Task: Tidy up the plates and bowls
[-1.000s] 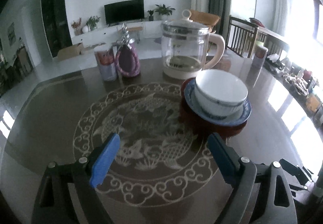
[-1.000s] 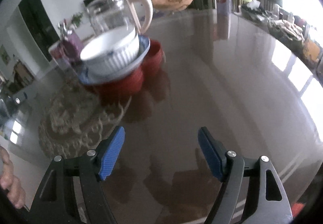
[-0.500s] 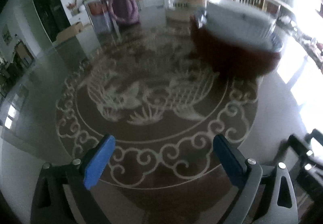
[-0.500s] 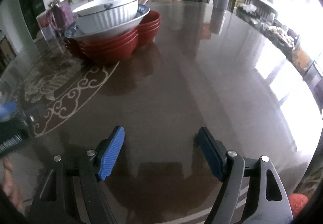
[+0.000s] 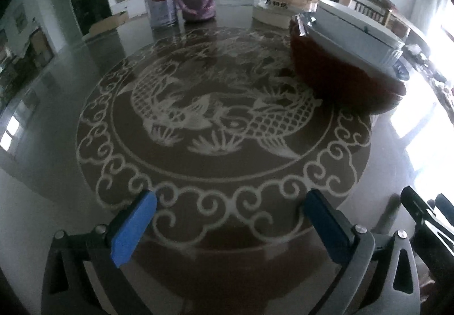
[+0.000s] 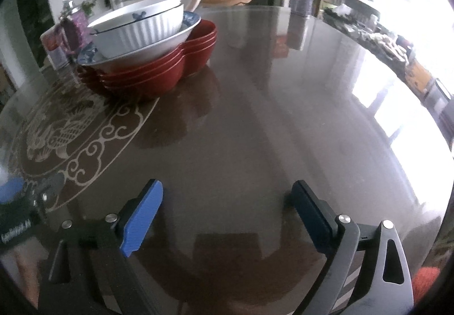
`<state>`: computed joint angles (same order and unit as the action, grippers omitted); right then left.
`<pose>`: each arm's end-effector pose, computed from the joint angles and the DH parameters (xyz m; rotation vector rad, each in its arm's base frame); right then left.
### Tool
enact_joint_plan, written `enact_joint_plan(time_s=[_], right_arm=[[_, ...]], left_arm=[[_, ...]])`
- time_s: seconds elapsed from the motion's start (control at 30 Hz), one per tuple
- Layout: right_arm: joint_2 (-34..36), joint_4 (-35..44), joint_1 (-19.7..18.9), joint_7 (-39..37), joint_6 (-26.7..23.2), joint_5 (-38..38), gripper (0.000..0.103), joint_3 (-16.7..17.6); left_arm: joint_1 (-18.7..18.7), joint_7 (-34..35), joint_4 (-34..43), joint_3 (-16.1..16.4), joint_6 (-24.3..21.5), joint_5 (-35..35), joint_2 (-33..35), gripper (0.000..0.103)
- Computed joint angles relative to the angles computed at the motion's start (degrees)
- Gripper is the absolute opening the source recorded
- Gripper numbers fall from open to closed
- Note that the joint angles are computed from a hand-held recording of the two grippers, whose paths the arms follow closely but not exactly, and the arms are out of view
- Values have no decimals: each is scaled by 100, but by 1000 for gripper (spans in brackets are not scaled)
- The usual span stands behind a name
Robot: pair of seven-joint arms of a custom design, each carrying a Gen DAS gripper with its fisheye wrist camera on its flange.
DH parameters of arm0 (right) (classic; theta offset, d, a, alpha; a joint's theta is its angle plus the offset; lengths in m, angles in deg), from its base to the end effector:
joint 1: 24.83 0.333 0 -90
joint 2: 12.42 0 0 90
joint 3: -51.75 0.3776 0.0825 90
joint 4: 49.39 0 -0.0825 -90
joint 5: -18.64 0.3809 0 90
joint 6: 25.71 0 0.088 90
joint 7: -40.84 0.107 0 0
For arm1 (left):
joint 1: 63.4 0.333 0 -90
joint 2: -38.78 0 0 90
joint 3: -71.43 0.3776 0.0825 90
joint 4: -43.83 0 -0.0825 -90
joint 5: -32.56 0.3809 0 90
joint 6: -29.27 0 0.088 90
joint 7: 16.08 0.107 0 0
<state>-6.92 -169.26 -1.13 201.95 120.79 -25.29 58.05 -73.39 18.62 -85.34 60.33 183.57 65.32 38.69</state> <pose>0.5112 0.3045 0.4768 -1.7412 2.0188 -0.6659 0.5081 -0.2151 0.4713 -2.0252 1.7726 -0.5237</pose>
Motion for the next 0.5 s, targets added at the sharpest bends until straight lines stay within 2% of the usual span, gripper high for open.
enact_joint_plan(time_s=[0.1,0.2,0.3,0.33,0.4,0.47,0.5], right_arm=[[38,128,39,55,-289,201,95,33],[18,123,2,-312,-253,452,95,50],[-37,74,-102,-1119,-137,1037,94,82],[-48,119,-108,-1278,-275,1255,93,97],[-124,142,-95,-1359,-408,1464,93,107],[-256,204,10,-1133,-650,1059,93,127],[-296,284,72,-1035,-838,788,93,154]], left_arm=[[-27,880,86,-14,-249,-824,-4,103],[-21,1137,99,-9,-245,-998,5,103],[-21,1178,59,-10,-218,-998,-26,103],[-23,1168,65,-11,-305,-994,-47,103],[-24,823,137,-23,-565,-551,-85,102],[-29,508,19,-44,-496,-35,-333,103],[-36,511,-37,-43,-427,9,-450,103]])
